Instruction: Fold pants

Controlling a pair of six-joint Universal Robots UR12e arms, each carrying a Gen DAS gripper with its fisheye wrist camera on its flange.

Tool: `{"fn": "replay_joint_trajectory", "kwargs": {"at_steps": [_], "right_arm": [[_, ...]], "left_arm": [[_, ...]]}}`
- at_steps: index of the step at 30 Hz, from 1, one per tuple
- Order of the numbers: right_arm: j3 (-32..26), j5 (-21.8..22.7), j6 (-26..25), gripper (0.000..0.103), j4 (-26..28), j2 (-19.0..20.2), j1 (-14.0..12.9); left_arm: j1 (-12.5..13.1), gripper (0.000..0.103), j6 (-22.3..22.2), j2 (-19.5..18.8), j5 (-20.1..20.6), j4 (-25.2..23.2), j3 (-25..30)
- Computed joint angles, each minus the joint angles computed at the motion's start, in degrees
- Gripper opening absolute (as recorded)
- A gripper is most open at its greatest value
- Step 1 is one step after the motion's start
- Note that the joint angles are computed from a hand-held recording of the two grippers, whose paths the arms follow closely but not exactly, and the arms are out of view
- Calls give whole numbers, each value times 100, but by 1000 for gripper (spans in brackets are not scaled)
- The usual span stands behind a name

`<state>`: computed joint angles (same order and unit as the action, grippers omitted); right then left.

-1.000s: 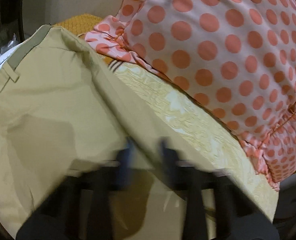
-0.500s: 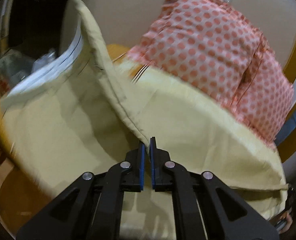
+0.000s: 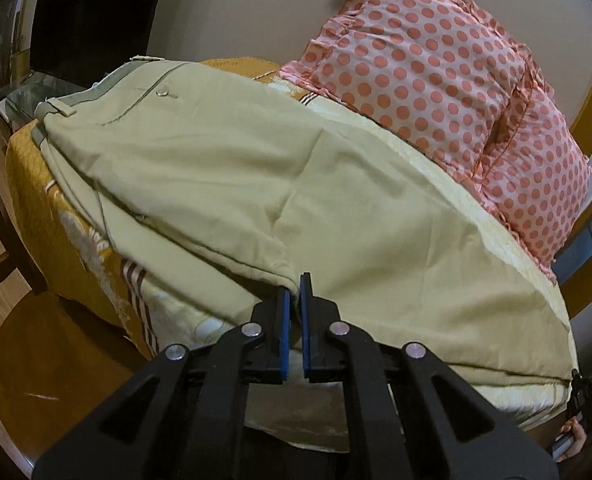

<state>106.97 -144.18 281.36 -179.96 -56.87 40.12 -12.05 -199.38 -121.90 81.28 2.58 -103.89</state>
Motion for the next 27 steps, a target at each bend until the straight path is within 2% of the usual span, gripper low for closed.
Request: {"fn": "replay_joint_trajectory", "kwargs": {"at_steps": [3, 5, 6, 7, 8, 9, 10, 12, 13, 16, 18, 20, 22, 23, 25, 27], "right_arm": [[-48, -10, 208, 3, 647, -94, 51], [-82, -97, 385, 10, 1050, -166, 98], [-90, -147, 684, 34, 1452, -245, 125], [-104, -222, 963, 64, 1822, -303, 144], [-118, -371, 1172, 65, 2087, -328, 170], [-137, -407, 1330, 65, 2395, -370, 170], [-135, -328, 1343, 65, 2540, -403, 140], [-147, -275, 1121, 64, 2438, -368, 92], [-205, -270, 993, 63, 2560, -348, 74], [-310, -237, 387, 56, 2134, -196, 57], [-350, -112, -152, 44, 1578, -73, 39], [-411, -209, -387, 39, 1553, -10, 49], [-438, -272, -544, 11, 1767, -7, 8], [-450, -281, -685, 6, 1684, 1, -13], [-480, -217, -1233, 3, 1224, 37, -86], [-709, -307, -2110, 3, 836, 132, -108]], "left_arm": [[-35, 6, 181, 3, 109, 131, -44], [-50, 14, 338, 27, 206, 250, -101], [-53, 27, 360, 52, 285, 372, -160], [-80, 37, 379, 79, 531, 530, -222], [-122, 54, 392, 94, 840, 736, -276], [-150, 58, 394, 103, 1046, 898, -303], [-165, 59, 413, 115, 1252, 1183, -364], [-175, 64, 373, 126, 1455, 1466, -391], [-176, 66, 360, 119, 1493, 1548, -383], [-151, 69, 315, 72, 1437, 1399, -275], [-129, 69, 233, 25, 1309, 1218, -199], [-115, 69, 200, -25, 1233, 1060, -137], [-108, 69, 184, -77, 1178, 977, -93], [-107, 69, 180, -93, 1157, 946, -78], [-92, 71, 157, -117, 1103, 851, -60], [-82, 72, 179, -132, 1081, 930, -78]]}}
